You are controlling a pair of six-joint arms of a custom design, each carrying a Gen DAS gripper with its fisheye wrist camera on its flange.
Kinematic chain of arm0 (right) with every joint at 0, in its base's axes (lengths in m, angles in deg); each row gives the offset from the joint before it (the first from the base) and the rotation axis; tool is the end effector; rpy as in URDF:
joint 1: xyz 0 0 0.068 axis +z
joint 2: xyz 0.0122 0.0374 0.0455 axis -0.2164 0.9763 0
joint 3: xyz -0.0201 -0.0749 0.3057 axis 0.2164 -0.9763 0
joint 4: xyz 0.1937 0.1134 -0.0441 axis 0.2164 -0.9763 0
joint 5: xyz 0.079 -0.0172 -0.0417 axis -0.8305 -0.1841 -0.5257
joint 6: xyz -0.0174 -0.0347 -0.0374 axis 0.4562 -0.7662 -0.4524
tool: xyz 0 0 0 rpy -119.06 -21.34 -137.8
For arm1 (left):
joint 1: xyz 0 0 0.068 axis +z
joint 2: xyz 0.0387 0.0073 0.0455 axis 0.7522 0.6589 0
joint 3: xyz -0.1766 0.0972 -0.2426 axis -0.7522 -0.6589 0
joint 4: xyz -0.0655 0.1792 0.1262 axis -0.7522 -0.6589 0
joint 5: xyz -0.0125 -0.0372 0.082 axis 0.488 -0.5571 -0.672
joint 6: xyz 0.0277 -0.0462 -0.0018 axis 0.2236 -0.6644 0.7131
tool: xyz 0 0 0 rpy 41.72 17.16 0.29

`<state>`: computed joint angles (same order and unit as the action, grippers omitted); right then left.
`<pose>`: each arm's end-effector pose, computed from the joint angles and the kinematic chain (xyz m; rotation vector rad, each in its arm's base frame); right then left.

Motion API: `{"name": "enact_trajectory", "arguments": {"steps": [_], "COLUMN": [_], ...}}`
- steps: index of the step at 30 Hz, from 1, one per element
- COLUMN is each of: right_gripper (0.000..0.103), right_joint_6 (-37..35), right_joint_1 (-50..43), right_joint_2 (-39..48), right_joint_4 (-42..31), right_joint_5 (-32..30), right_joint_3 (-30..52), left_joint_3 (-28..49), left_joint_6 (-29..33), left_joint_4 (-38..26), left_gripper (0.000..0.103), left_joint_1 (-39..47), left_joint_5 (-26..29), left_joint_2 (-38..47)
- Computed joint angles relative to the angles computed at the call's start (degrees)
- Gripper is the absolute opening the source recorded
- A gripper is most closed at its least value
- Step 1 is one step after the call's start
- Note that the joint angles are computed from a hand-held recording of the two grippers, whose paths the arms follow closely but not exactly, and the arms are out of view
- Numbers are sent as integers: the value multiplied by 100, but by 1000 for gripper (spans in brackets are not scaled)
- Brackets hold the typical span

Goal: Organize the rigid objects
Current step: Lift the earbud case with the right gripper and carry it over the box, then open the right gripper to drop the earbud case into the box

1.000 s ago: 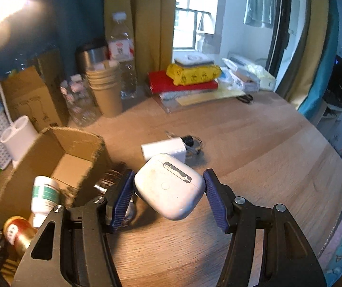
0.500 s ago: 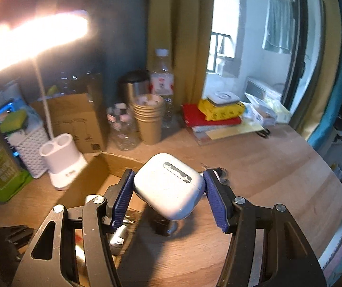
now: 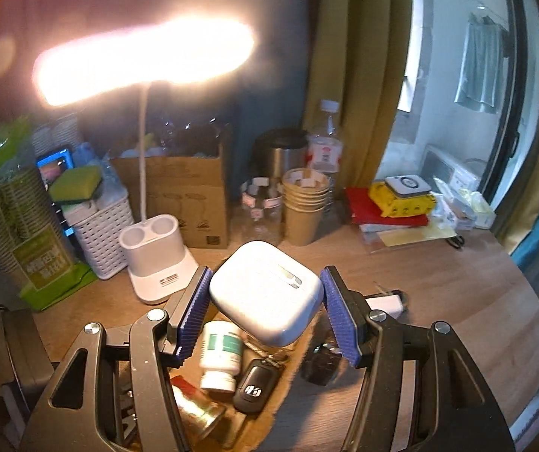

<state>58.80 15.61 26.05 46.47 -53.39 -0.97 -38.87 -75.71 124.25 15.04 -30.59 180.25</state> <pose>0.3344 0.1755 0.1989 -0.5325 2.1874 0.1632 0.2902 -0.1828 0.0657 0.0142 2.3662 -0.2032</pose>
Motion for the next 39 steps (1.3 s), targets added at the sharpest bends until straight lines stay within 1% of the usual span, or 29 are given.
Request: {"name": "enact_trajectory", "arguments": {"steps": [6, 10, 14, 20, 22, 30, 39], "right_gripper": [62, 62, 62, 62, 62, 62, 62], "right_joint_6": [41, 189, 194, 301, 338, 338, 301], "right_joint_1": [67, 4, 63, -6, -26, 32, 42], "right_joint_2": [368, 690, 923, 1470, 1563, 1813, 1851], "right_joint_4": [-47, -307, -405, -967, -1118, -1618, -1706], "right_joint_5": [-197, -557, -540, -504, -582, -391, -309], "right_joint_3": [165, 408, 586, 1112, 1208, 1569, 1621], "left_joint_3": [-12, -9, -16, -13, -20, -9, -9], "left_joint_6": [-6, -5, 0, -4, 2, 5, 3], "left_joint_4": [5, 3, 8, 8, 11, 0, -2], "left_gripper": [6, 6, 6, 6, 6, 6, 6], "left_joint_1": [1, 2, -4, -4, -6, -12, 2], "left_joint_5": [-4, -4, -9, 1, 18, 18, 32], "left_joint_2": [-4, -2, -8, -4, -3, 4, -8]}}
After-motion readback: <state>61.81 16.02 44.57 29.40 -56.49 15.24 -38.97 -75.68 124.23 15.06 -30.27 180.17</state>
